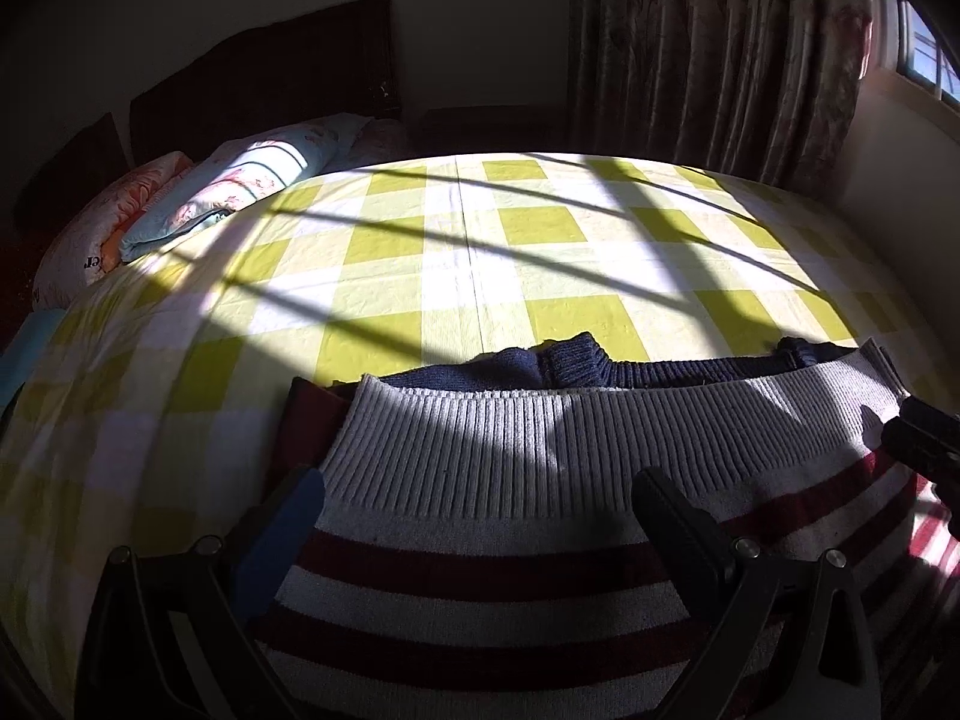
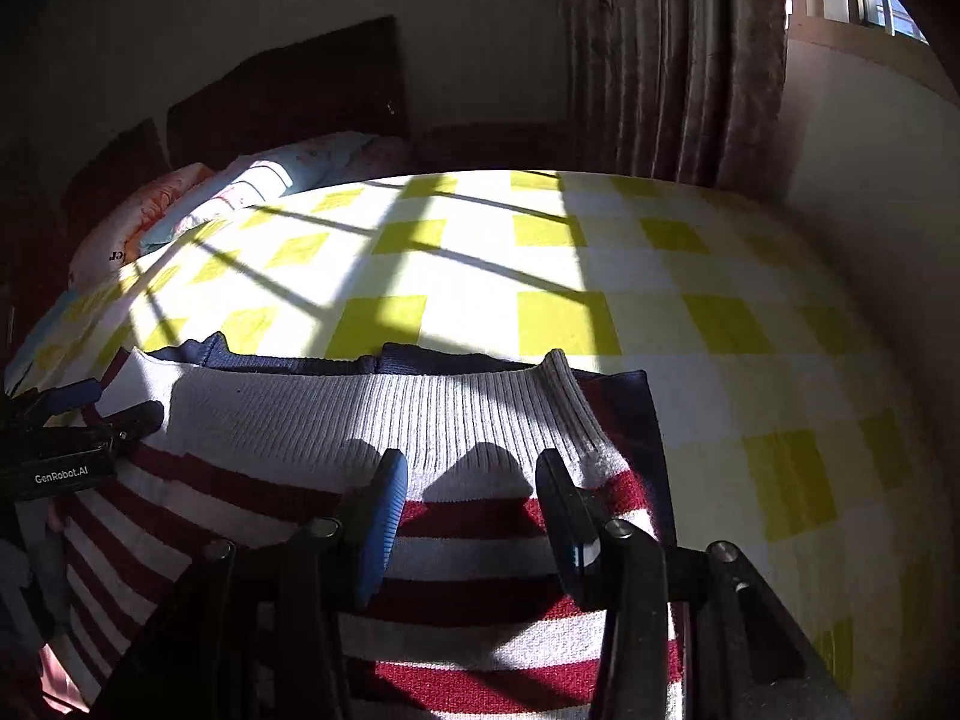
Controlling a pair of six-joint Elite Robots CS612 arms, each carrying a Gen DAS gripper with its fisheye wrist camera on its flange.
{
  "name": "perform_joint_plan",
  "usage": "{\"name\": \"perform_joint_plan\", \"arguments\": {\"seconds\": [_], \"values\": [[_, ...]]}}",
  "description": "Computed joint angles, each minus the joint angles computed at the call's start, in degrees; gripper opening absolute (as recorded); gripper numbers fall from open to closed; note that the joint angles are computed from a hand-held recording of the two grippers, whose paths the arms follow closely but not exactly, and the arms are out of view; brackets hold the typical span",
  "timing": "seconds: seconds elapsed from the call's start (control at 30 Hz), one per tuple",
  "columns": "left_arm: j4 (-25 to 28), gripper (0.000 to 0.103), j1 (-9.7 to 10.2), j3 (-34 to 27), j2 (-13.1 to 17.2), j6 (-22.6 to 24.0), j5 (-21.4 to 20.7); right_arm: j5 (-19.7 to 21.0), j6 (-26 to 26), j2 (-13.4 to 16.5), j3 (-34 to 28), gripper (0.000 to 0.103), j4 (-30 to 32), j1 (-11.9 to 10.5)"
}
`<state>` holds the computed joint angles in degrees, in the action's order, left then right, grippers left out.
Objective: Fold small clothes
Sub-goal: 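Open both tools and pull them back from the folded sweater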
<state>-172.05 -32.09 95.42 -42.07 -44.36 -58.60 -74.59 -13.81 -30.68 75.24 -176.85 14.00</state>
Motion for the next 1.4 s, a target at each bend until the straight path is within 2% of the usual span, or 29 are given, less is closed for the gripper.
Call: {"name": "perform_joint_plan", "arguments": {"seconds": [0.03,0.1,0.17,0.2,0.23,0.3,0.37,0.47,0.53,0.63,0.67,0.73,0.83,0.9,0.97,1.03,1.2,1.27,1.33,1.37,1.4], "values": [[-2.6,0.103,-0.26,0.4,-0.1,1.0,-1.3,1.8,-2.3,-0.4,0.7,0.045,-0.3,0.4],[-4.5,0.103,-0.89,0.3,0.0,3.3,-2.8,2.6,-7.4,-0.8,1.7,0.045,-0.6,1.7],[-0.8,0.103,-1.35,-0.8,0.3,5.1,-2.5,2.7,-11.3,-1.0,2.2,0.045,0.5,2.5],[1.7,0.103,-1.46,-1.5,0.6,5.8,-2.3,1.9,-12.3,-0.9,2.3,0.044,0.6,2.8],[1.7,0.103,-1.32,-1.5,0.9,6.0,-3.1,0.3,-12.8,-0.7,2.2,0.044,0.7,3.0],[-1.1,0.103,-0.54,-0.3,0.7,4.1,-5.4,-0.4,-11.5,-0.4,1.7,0.044,1.8,2.4],[-0.2,0.103,-0.27,0.6,0.1,2.4,-4.0,0.4,-8.7,-0.6,1.5,0.043,2.3,1.3],[-2.6,0.103,0.25,3.3,-0.8,0.4,-4.4,-2.9,-6.2,-0.6,1.4,0.044,2.0,0.3],[-5.8,0.103,0.41,5.1,-1.0,0.5,-5.0,1.6,-3.2,-0.6,1.6,0.046,2.4,-1.5],[-4.8,0.103,-0.57,5.7,-1.8,-1.1,-3.0,0.2,-1.1,-1.0,2.3,0.046,1.6,-1.7],[-6.9,0.103,-0.92,6.0,-1.8,-0.4,-3.3,-1.3,-0.9,-1.3,2.8,0.046,0.6,-1.2],[-10.2,0.103,-1.81,6.1,-1.7,2.5,-4.7,1.1,-2.7,-1.9,4.0,0.046,-0.6,-0.7],[-6.5,0.103,-3.53,4.6,-1.2,6.7,-2.4,4.4,-9.2,-2.7,5.8,0.046,0.2,0.6],[-4.0,0.103,-3.91,4.1,-0.8,7.1,-1.7,5.7,-14.2,-3.0,6.8,0.046,1.6,1.4],[-6.7,0.103,-3.47,5.3,-0.8,5.8,-3.3,4.8,-16.7,-2.7,7.4,0.046,0.0,1.7],[-7.3,0.103,-3.31,6.4,-1.3,5.0,-2.9,6.4,-16.8,-2.7,7.7,0.045,-0.1,0.9],[-10.9,0.103,-3.90,10.2,-2.2,2.9,-0.8,4.8,-12.9,-3.2,8.7,0.045,-1.6,-0.8],[-11.5,0.103,-4.29,11.1,-2.4,2.0,0.0,6.2,-11.4,-3.3,9.3,0.045,-2.4,-1.6],[-9.5,0.103,-4.60,11.2,-3.0,0.4,0.7,3.8,-10.6,-3.6,9.9,0.045,-4.1,-1.2],[-9.8,0.103,-4.79,11.2,-3.2,0.1,0.8,2.6,-10.6,-3.8,10.4,0.045,-5.1,-0.8],[-11.5,0.103,-4.94,11.5,-3.2,0.6,0.4,3.4,-11.3,-4.1,11.0,0.045,-5.6,-0.6]]}}
